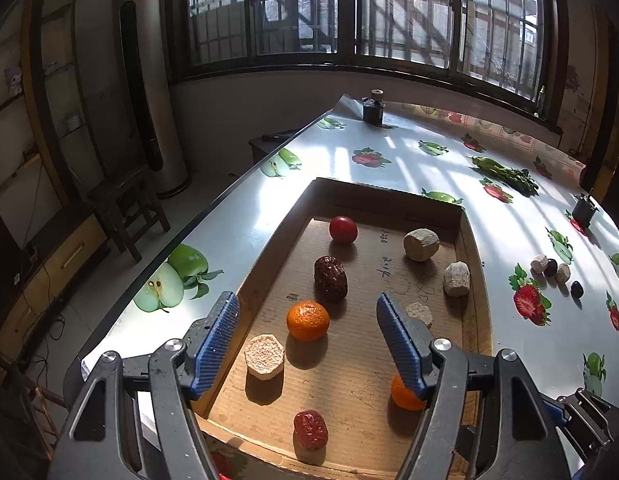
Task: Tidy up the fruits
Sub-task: 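Move both open tools back to the items left on the table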
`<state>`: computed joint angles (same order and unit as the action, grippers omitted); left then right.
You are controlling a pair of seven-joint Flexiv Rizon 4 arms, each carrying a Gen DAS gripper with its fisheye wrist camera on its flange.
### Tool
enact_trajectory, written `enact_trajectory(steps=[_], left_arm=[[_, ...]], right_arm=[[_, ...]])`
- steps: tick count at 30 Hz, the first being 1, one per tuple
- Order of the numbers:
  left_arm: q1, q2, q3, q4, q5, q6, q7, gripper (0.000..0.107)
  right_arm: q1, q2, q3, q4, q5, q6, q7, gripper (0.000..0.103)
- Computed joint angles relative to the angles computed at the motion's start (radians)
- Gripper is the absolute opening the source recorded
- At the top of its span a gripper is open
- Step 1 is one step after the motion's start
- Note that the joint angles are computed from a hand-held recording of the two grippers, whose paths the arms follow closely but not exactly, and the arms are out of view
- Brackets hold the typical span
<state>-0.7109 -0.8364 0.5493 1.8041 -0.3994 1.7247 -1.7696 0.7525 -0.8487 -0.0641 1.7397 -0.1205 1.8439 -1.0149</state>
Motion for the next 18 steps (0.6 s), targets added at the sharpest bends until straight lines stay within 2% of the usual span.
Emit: enact_trajectory(steps=[14, 18], left_arm=[[-0.046, 0.002, 0.015, -0.035, 0.035, -0.034, 0.0, 0.075], [-0.058, -0.001, 0.025, -0.058, 0.061, -0.053, -0.017, 0.076]], right_arm=[[-0.063, 0.017, 0.036, 0.067, 0.048, 0.066, 0.02, 0.062], [-0.05, 0.045, -0.007, 0.126, 0.088, 0.096, 0.001, 0.062]])
